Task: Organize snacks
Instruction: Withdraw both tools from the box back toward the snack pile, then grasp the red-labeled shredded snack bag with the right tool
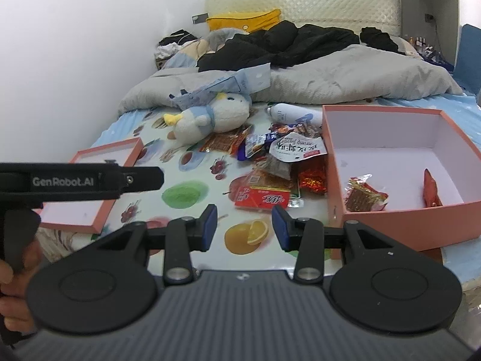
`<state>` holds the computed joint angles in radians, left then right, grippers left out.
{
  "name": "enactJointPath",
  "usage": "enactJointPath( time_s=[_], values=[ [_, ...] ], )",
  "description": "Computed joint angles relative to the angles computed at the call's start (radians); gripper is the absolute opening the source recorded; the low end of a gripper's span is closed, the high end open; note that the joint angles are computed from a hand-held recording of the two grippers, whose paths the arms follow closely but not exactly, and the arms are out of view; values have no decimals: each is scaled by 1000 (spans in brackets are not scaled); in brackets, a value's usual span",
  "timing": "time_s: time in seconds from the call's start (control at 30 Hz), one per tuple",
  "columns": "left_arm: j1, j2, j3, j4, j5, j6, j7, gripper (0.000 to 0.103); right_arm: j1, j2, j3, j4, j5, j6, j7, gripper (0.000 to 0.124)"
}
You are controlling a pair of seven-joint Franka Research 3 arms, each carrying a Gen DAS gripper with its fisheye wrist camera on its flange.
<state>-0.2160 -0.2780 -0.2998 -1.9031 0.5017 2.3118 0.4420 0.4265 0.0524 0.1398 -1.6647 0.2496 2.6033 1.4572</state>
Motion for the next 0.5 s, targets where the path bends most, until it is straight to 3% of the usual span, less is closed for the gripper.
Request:
enactJointPath(
  time_s=[0.27, 0.5],
  values=[
    [16, 24, 34, -10, -36, 34, 36, 83, 17, 83, -11, 95, -96, -14, 81, 43],
    [41, 85, 71, 2, -73, 61, 97, 83, 37, 193, -23, 222, -137, -79, 130, 43]
  ],
)
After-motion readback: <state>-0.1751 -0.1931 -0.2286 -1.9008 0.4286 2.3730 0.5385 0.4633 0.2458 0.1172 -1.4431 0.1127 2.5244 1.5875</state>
